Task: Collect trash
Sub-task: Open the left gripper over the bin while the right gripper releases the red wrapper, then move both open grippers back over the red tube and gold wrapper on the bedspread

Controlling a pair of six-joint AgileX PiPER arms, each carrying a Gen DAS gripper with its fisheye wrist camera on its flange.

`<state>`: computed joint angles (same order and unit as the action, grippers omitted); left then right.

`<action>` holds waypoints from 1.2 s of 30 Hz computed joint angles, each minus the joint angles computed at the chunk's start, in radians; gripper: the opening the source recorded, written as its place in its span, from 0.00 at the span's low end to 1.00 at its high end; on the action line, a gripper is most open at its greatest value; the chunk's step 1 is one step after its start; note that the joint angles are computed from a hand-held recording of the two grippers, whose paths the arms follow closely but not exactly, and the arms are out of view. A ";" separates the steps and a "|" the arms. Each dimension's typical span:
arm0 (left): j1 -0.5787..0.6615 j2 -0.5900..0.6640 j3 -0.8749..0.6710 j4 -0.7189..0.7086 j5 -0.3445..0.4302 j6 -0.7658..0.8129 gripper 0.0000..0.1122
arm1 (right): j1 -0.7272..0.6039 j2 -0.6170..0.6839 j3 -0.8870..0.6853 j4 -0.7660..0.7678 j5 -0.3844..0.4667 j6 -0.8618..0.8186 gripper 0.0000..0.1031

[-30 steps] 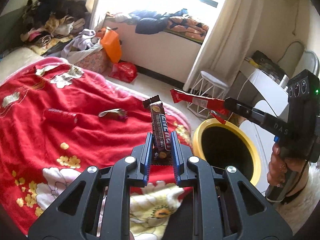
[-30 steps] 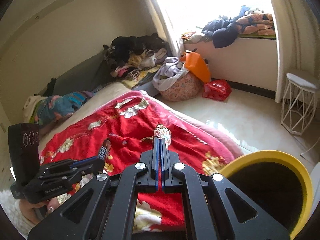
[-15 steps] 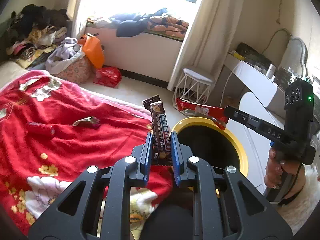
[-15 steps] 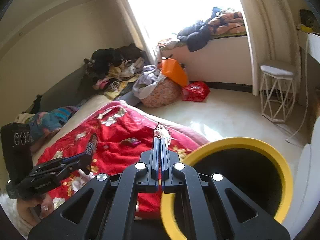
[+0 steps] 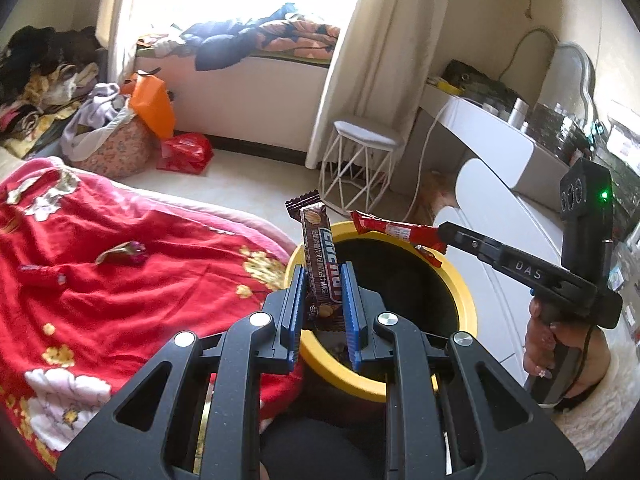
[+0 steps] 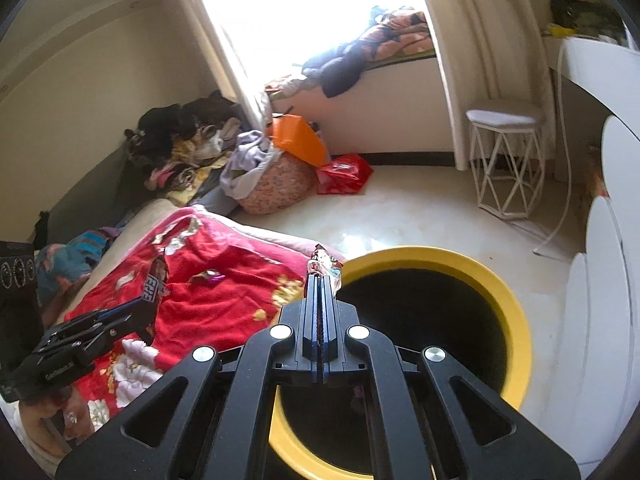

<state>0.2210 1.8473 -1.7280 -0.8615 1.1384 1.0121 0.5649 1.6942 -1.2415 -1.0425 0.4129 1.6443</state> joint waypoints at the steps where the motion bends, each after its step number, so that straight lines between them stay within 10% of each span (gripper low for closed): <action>1: -0.007 -0.001 0.005 0.002 -0.004 0.002 0.12 | -0.003 -0.003 0.005 0.009 0.003 -0.003 0.01; 14: -0.134 0.041 0.002 0.053 -0.046 -0.026 0.16 | -0.090 -0.042 0.121 0.117 -0.042 -0.008 0.02; 18: -0.157 0.057 -0.006 0.060 -0.077 -0.043 0.72 | -0.130 -0.060 0.164 0.181 -0.075 -0.014 0.37; 22: -0.150 0.066 -0.020 0.071 -0.086 -0.077 0.82 | -0.125 -0.086 0.191 0.122 -0.076 0.058 0.41; 36: -0.011 0.044 -0.025 0.060 -0.148 -0.109 0.82 | 0.020 0.089 -0.117 0.247 0.061 -0.264 0.54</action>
<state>0.2100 1.8908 -1.7530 -0.8017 0.9903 0.9027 0.5853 1.7834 -1.3585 -0.7959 0.4740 1.3807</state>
